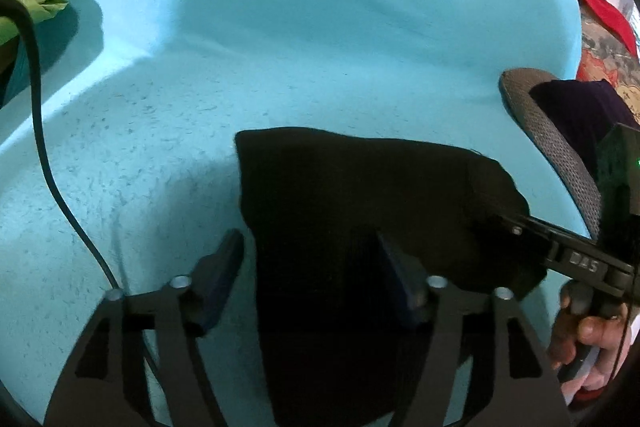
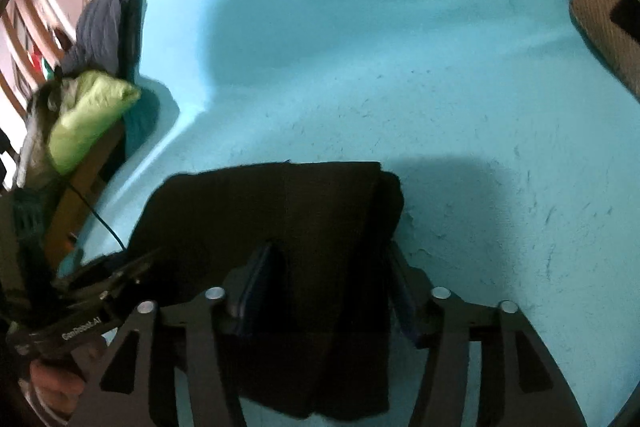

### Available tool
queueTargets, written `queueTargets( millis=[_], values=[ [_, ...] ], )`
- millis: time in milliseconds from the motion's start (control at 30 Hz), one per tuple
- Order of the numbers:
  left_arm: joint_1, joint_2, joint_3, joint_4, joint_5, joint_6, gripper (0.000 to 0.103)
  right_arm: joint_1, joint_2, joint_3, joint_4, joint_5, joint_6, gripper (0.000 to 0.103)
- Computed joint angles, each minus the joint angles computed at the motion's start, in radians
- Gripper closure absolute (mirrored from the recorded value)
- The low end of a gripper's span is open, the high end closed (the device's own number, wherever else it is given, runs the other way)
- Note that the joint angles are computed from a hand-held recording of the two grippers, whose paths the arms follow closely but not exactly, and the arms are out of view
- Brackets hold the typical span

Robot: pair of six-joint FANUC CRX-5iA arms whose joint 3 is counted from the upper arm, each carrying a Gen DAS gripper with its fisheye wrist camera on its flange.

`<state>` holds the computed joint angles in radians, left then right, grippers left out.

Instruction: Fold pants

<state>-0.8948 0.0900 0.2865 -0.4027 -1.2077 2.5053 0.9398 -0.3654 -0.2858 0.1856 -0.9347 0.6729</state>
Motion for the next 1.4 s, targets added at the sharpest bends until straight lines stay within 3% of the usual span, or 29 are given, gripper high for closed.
queueTargets(
  millis=[200,667,800,1133,1400],
  values=[
    [-0.029,-0.001,0.034,-0.05,-0.054,0.023,0.033,0.127,-0.04,-0.003,0.209,-0.092,-0.084,0.045],
    [-0.14,-0.006,0.097,-0.219,-0.188,0.104,0.032,0.261,-0.047,-0.023,0.28,-0.155,-0.127,0.046],
    [-0.19,-0.01,0.113,-0.282,-0.221,0.145,0.029,0.321,-0.087,-0.045,0.372,-0.171,-0.207,0.045],
    [-0.303,0.031,0.194,-0.412,-0.369,0.156,0.026,0.419,-0.113,-0.075,0.481,-0.255,-0.344,0.029],
    [-0.363,0.047,0.225,-0.484,-0.453,0.144,0.026,0.46,-0.143,-0.082,0.497,-0.293,-0.37,0.028]
  ],
)
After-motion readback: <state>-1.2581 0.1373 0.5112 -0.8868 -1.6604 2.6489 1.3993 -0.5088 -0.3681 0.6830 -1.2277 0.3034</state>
